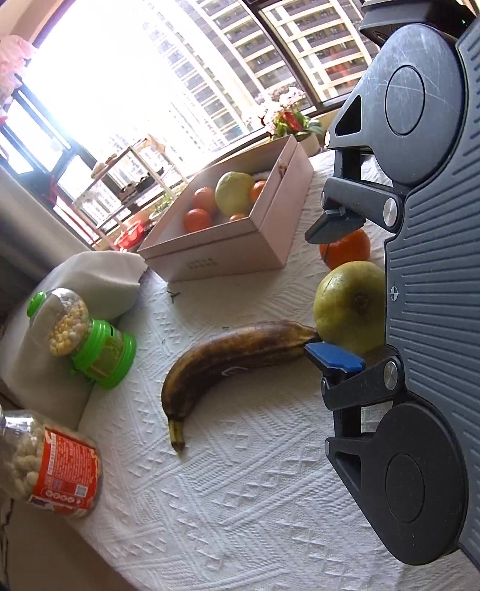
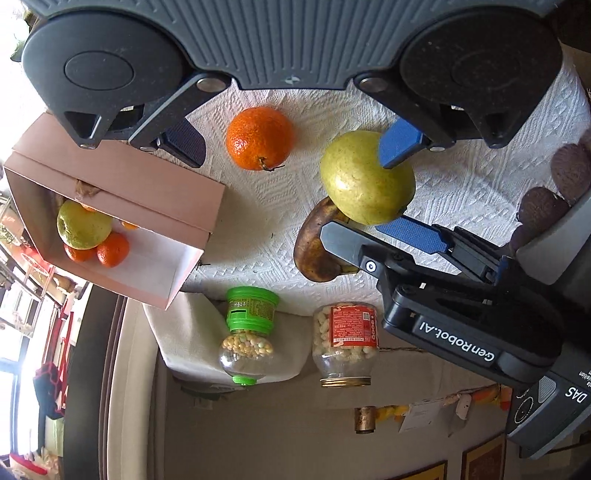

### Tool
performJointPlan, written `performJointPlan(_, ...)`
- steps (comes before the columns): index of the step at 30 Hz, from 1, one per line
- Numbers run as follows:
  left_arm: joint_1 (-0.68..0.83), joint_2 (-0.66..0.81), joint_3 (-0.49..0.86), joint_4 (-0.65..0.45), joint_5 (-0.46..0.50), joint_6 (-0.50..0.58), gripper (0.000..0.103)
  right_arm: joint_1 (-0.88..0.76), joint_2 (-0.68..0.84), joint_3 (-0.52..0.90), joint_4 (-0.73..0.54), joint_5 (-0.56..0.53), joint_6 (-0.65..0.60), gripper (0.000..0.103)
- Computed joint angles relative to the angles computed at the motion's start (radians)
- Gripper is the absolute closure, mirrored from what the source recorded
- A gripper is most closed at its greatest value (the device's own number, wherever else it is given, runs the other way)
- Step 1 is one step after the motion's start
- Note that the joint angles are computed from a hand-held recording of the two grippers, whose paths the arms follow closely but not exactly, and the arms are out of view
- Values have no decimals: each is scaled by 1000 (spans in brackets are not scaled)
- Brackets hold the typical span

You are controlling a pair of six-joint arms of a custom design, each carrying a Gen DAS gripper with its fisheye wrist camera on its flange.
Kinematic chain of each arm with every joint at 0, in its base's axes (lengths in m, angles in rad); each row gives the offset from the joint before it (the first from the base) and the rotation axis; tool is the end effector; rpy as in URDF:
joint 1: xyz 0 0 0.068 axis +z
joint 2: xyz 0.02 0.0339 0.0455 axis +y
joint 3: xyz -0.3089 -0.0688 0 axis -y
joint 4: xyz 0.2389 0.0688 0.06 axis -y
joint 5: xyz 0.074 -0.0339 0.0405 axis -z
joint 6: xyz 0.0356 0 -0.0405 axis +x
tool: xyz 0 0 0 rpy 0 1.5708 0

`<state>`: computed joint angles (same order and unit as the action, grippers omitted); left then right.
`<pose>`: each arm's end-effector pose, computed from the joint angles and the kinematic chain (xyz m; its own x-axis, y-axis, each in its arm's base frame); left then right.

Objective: Organize fruits

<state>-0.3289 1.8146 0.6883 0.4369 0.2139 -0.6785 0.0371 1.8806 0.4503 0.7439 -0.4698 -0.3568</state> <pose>0.3150 -0.1155 0.1542 -0.7640 -0.3873 -0.5160 -0.0114 0.8078 -0.5894 0.2880 0.0268 0.1125 -0.4597 -0.3287 -0.8250 -0.5801 0.8145 -0.0013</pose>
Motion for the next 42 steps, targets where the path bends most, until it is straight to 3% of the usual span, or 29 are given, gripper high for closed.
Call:
performJointPlan(4,24,-62,-98,129,-26,-15,40,-18,20,14,2,39,16,4)
performJointPlan(11,-5,-192,-145,50,-99,160,40,-90,48,16,-9,17,4,4)
performJointPlan(15,-57,-202,-140,1,-250,179,40,-136,59,30,-60,-4,-12,4)
performJointPlan(18,-69,-204,-161,48,-282,161,40,-160,73,21,-52,3,-21,4)
performJointPlan(22,-121,-158,-123,50,-276,208,40,-178,115,20,-31,19,-4,3)
performJointPlan(25,-214,-87,-53,-1,-372,263,40,-176,122,7,1,23,-2,3)
performJointPlan(32,-313,51,63,-65,-546,246,40,-181,127,-6,27,18,-4,3)
performJointPlan(38,-266,102,95,-91,-471,182,35,-178,132,-9,38,21,-1,3)
performJointPlan(42,-261,117,57,-2,-467,173,36,-177,134,-9,40,22,-2,3)
